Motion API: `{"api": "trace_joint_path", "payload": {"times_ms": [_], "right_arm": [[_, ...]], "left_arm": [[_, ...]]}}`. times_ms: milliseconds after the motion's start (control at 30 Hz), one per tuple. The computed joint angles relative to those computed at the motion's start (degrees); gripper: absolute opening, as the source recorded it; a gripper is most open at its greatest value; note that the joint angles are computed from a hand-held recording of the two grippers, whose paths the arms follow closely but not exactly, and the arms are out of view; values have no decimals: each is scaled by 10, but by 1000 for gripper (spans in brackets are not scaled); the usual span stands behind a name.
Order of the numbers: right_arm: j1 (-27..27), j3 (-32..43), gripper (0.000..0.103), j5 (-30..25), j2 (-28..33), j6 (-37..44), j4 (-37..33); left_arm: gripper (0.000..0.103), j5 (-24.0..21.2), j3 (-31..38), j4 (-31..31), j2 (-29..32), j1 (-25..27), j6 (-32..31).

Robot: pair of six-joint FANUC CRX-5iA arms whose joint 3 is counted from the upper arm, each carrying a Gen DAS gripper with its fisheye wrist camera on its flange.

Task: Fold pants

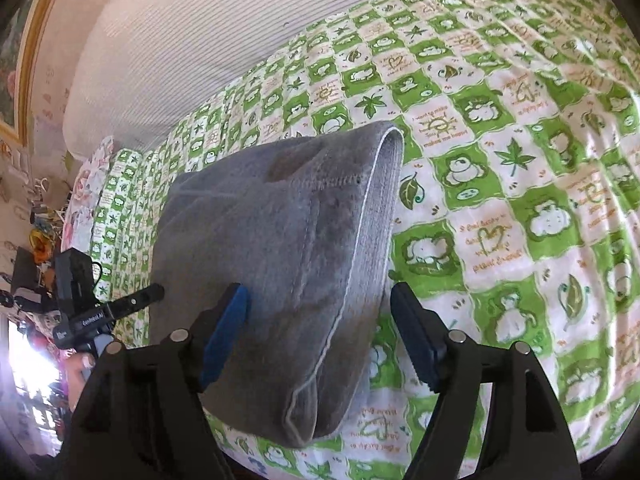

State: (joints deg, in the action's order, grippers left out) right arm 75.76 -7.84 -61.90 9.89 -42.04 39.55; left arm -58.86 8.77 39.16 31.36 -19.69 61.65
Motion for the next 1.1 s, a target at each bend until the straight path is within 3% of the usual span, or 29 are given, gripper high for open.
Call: {"api": "trace_joint_path", "payload": {"times_ms": [133, 267, 467, 567, 733, 867, 933, 1100], "right_arm": [[-15, -18, 80, 43, -4, -6, 4], [-24, -25, 92, 71, 0, 1, 8], [-21, -51, 93, 83, -6, -43, 45], [-21, -36, 95, 73, 3, -21, 35], [-25, 13, 98, 43, 33, 53, -1], [-24, 51, 86, 13, 55, 110, -20], [-21, 66, 76, -7, 63, 124, -25], [-12, 113, 58, -71, 89, 159, -21]], "left_arm": [[81, -4, 4, 4, 7, -5, 8], [84, 13, 10, -26, 4, -19, 26], [84, 91, -15, -86, -28, -44, 47], [83, 124, -20, -128, -41, -56, 62], [69, 141, -24, -148, -51, -65, 60], [56, 150, -26, -157, -56, -71, 50], [43, 155, -22, -178, -59, -75, 57], [24, 167, -28, -184, -70, -71, 58]]}}
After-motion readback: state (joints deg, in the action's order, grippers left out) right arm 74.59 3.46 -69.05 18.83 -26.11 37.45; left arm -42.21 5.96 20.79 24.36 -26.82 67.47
